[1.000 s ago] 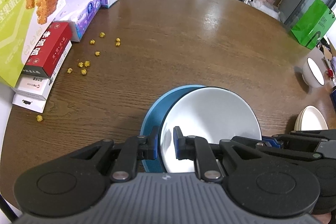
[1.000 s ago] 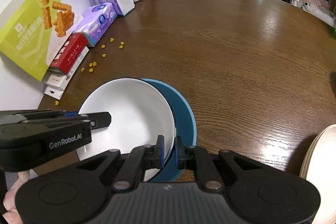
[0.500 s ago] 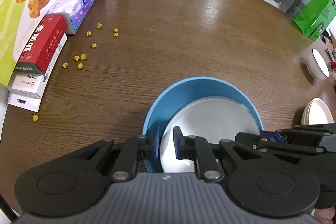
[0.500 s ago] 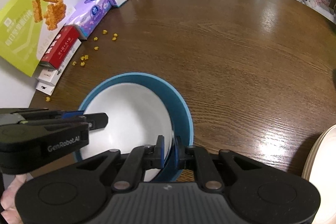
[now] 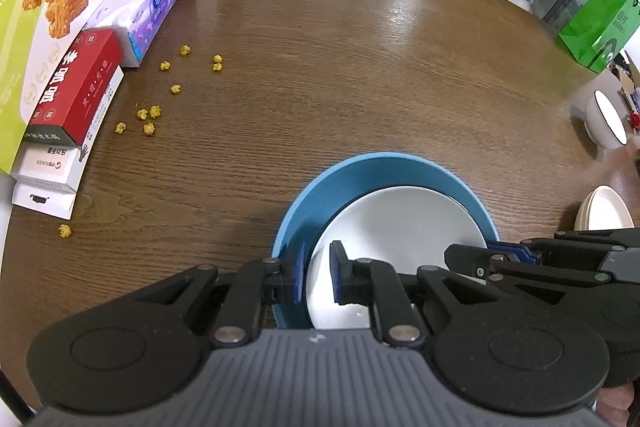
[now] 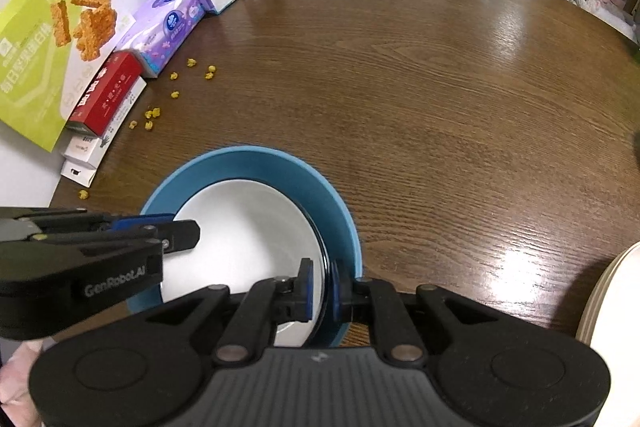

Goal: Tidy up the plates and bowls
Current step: 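Lower the white bowl into the blue bowl and open both grippers, then withdraw both open grippers up from the nested bowls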

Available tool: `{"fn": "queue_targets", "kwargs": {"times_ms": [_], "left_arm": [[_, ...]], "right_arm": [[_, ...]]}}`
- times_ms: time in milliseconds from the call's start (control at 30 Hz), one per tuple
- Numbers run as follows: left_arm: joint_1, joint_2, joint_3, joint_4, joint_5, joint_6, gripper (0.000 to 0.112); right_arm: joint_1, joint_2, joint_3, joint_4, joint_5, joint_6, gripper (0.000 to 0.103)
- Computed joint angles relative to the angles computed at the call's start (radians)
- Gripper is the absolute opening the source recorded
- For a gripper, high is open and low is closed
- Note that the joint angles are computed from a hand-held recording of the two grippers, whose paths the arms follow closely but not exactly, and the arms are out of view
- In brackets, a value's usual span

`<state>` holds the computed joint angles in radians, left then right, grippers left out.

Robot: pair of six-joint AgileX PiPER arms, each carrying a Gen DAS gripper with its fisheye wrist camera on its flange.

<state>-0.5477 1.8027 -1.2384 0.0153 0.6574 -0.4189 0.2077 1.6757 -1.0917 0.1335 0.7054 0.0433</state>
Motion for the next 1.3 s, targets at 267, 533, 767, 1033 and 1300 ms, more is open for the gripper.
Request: {"fn": "queue_targets", "kwargs": {"times_ms": [267,533,767,1033,1300], "left_arm": [[0.007,-0.048,0.024,-0.023,-0.013,0.023,0.020],[0.006,-0.128,0.077,0.010,-0.052,-0.013,0.044],[-0.008,-0.205,0.128,0.113,-0.080,-0.110,0.069],[-0.037,-0.284,0.197,0.239,-0.165,-0.234,0.101],[-0.106,-0.374,0.296,0.552,-0.247,-0.539,0.103]], "right_arm": [[-0.016,-0.009,-0.001,0.060,0.001,-0.048,0.025],[-0.061,-0.076,0.030,0.156,0.014,-0.134,0.036],[-0.087,-0.179,0.085,0.169,-0.011,-0.139,0.058],[-0.154,-0.327,0.220,0.265,-0.123,-0.261,0.080],[-0.151,-0.511,0.362,0.165,-0.274,-0.214,0.103]]}}
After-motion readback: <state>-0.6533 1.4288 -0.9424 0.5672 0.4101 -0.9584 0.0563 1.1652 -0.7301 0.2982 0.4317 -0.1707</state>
